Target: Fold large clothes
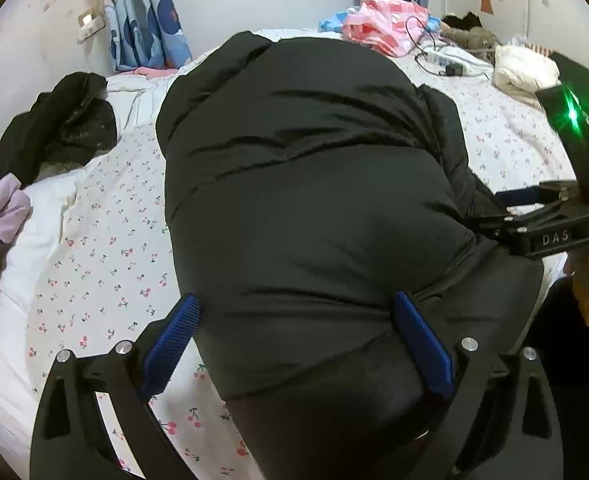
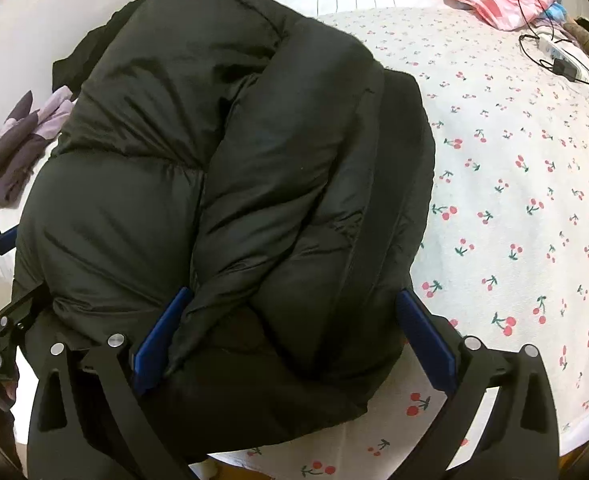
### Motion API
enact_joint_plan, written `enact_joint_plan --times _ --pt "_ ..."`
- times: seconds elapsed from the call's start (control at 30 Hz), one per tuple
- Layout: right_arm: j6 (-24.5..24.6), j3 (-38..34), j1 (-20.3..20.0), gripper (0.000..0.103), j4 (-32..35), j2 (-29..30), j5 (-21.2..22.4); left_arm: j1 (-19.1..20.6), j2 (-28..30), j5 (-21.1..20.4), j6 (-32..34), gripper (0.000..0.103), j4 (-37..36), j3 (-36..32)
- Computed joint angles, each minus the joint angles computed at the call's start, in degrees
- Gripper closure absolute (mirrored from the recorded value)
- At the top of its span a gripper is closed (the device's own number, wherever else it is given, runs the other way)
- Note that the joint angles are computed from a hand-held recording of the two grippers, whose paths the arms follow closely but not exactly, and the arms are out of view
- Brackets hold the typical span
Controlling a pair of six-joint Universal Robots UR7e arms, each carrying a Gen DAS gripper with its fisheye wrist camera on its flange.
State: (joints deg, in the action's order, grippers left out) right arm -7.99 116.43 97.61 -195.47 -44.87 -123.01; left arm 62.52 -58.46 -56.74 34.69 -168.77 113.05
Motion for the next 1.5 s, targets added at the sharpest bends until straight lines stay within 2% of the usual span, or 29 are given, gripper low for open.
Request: enact_joint_plan --times 0.13,0.2,0.27,0.37,0.5,0.57,0.7,0.77,0.83,0.9,0.93,1.0,1.1,1.17,1.23,1.27,1.33,1.37,1.43,1.47,1.5 --pt "-0.05 -0.06 -0.26 0.006 -0.03 0.14 0.34 0.60 0.21 -0.49 1.08 0.009 0.14 -0.36" --pt "0.43 -2.46 0.20 0.006 1.09 1.98 -0.03 0.91 0.39 -0.78 1.45 0.008 -0.09 -0.48" --pt "-0.50 -3.45 -0.98 0.006 0.47 3.87 0.73 1.13 0.36 -1.03 1.63 0.008 0.54 -0.72" --pt "2.60 -4.50 -0.03 0.006 5.08 1.98 1.61 0.60 -1.16 -1.36 1.63 0.008 3.13 -0.73" --pt "-1.51 -5.43 2.35 0.006 -2.28 -0.54 3.19 -1.51 -3.33 -1.92 7.58 0.008 -4.07 0.70" --pt "-3.43 -8.79 3.33 0.006 -3.37 -0.21 2.91 -1.98 -2.43 -1.94 9.48 0.008 -8.10 -0.37" --pt "-5.95 -22.33 3.94 0.006 2.87 4.35 3.39 -0.79 2.44 -3.82 7.23 0.008 -11.25 -7.80" --pt "-6.46 -29.34 2.96 0.006 6.78 7.92 4.18 0.41 6.22 -5.01 3.15 0.008 -9.90 -13.81" --pt "-4.78 -34.92 1.51 0.006 10.60 11.07 3.75 1.53 10.96 -4.96 0.27 0.008 -5.89 -20.49" --pt "-1.95 -40.63 -1.49 0.006 15.94 14.73 3.43 2.41 14.73 -3.68 -0.14 0.008 -2.24 -24.44" --pt "-0.52 -41.90 -2.93 0.006 17.82 15.83 4.59 2.92 15.84 -3.69 -0.76 0.008 0.19 -25.73" --pt "2.99 -42.02 -5.46 0.006 19.97 15.81 8.25 4.46 17.60 -5.40 -3.75 0.007 5.62 -28.77" --pt "2.80 -41.99 -4.97 0.007 24.22 14.23 7.08 4.80 17.09 -5.32 -3.66 0.007 7.71 -28.73" --pt "2.18 -36.96 -4.07 0.007 20.73 11.11 7.62 4.60 15.28 -5.36 -3.92 0.007 7.73 -26.95" --pt "-1.15 -29.34 -3.19 0.007 11.19 8.06 9.86 4.79 12.23 -7.18 -4.67 0.007 7.15 -23.83" --pt "-2.47 -26.65 -2.36 0.007 8.93 7.04 8.32 4.92 11.37 -7.32 -4.60 0.007 7.05 -22.54" --pt "-4.58 -25.62 -2.46 0.007 11.62 8.35 4.26 5.29 11.47 -6.62 -4.40 0.007 7.96 -21.52" --pt "-3.43 -25.84 -3.10 0.007 16.13 8.04 5.11 5.49 11.80 -6.58 -4.35 0.007 8.77 -22.04" --pt "0.65 -24.97 -4.61 0.007 19.54 6.13 7.84 5.01 11.32 -5.19 -4.90 0.007 8.62 -21.31" --pt "2.69 -23.38 -4.81 0.007 18.91 4.44 9.40 4.27 10.36 -4.04 -4.28 0.007 5.48 -19.39" --pt "2.43 -21.18 -4.59 0.007 15.95 2.92 10.62 3.88 9.40 -3.88 -3.20 0.007 2.67 -17.47"
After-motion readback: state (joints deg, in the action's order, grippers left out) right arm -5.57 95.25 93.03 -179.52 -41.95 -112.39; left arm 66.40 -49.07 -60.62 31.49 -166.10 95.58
